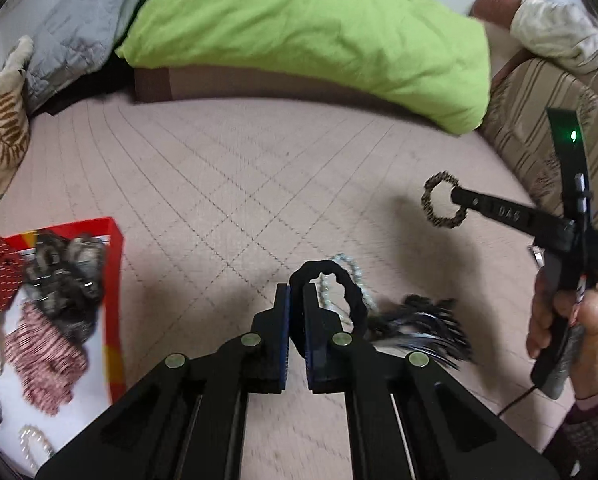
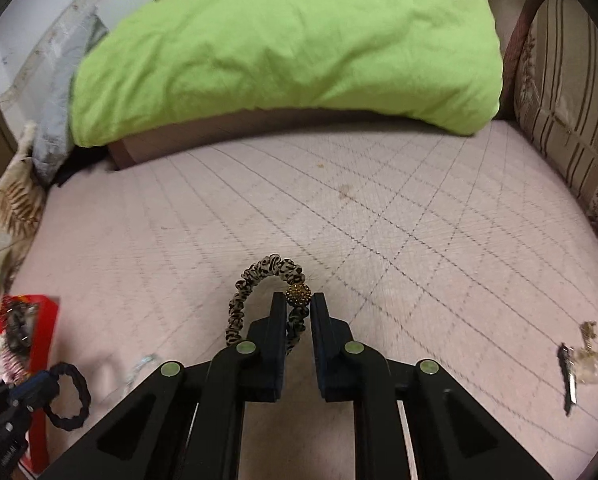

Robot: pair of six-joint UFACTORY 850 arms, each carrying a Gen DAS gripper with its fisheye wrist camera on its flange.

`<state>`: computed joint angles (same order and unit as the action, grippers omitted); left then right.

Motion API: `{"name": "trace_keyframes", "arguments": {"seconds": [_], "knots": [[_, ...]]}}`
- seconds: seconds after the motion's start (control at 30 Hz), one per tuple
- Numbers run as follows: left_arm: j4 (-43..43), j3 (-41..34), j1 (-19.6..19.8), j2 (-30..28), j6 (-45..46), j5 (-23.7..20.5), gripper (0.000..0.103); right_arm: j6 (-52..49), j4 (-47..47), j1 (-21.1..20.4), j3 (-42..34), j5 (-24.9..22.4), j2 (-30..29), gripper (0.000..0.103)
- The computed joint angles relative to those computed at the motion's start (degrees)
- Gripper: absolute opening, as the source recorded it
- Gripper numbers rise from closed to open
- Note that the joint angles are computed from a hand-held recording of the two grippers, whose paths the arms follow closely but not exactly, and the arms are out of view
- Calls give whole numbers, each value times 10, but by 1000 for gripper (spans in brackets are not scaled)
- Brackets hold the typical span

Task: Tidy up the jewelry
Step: 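Grasp the black hair tie with the left tool while the right tool grasps the leopard-print beaded bracelet, then carry the hair tie and leopard bracelet onto the tray and open both tools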

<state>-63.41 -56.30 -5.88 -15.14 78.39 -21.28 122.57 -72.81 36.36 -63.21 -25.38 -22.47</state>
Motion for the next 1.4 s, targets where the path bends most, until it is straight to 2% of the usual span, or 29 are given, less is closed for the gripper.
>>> {"name": "trace_keyframes", "arguments": {"seconds": [0.17, 0.3, 0.4, 0.53, 0.7, 0.8, 1.13, 1.23, 1.4], "knots": [[-6, 35, 34, 65, 2, -45, 6, 0, -9, 28, 10, -11, 36, 13], [-6, 63, 79, 112, 8, -68, 6, 6, -14, 64, 4, -19, 49, 13], [-3, 80, 115, 137, 21, -60, 6, 1, -14, 84, -16, -15, 41, 13], [22, 82, 185, 144, -3, -60, 6, -16, -14, 113, -48, -3, 22, 13], [12, 86, 227, 147, 18, 5, 6, -85, 43, 147, -122, -6, -28, 13], [-18, 83, 249, 138, 54, 24, 6, -147, 99, 169, -181, -28, -67, 13], [-70, 54, 286, 78, 116, 19, 6, -374, 295, 213, -396, -99, -216, 13], [-54, 36, 290, 48, 101, 23, 6, -429, 336, 216, -453, -115, -258, 13], [-3, -1, 292, 1, 42, 15, 6, -462, 365, 214, -511, -132, -305, 13]]}}
